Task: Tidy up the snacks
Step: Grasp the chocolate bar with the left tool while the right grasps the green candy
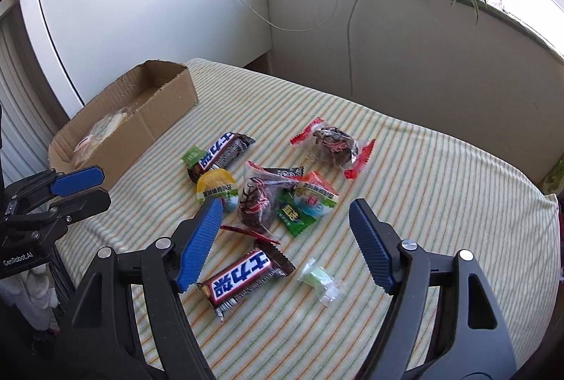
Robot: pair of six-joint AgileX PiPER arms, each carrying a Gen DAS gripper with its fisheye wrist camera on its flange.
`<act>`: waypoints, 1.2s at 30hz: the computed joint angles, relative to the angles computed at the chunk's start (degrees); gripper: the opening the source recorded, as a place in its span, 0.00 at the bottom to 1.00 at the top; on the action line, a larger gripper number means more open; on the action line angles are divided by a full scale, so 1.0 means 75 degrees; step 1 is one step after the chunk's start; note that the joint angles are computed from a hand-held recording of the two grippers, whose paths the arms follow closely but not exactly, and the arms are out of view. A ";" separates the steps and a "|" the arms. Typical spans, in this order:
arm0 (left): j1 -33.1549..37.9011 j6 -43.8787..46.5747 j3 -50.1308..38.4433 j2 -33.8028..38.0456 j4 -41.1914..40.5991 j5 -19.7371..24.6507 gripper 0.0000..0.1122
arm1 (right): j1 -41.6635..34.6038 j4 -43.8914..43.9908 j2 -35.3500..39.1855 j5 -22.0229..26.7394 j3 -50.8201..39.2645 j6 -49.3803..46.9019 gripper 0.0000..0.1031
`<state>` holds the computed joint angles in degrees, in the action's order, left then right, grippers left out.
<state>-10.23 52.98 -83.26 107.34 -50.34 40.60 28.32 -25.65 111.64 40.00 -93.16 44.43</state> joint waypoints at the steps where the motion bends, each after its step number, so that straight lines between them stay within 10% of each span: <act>1: -0.0107 -0.0011 0.0001 0.0014 0.0019 0.0046 0.37 | -0.0044 0.0079 -0.0036 -0.0033 0.0129 -0.0036 0.65; 10: -0.0934 -0.0068 -0.0033 0.0279 0.0216 0.0463 0.37 | -0.0494 0.1288 -0.0140 -0.0554 0.0887 -0.1120 0.44; 36: -0.1795 -0.0918 -0.0649 0.1156 0.1582 -0.0044 0.24 | -0.0541 0.1657 -0.0082 -0.0888 0.1524 -0.1692 0.36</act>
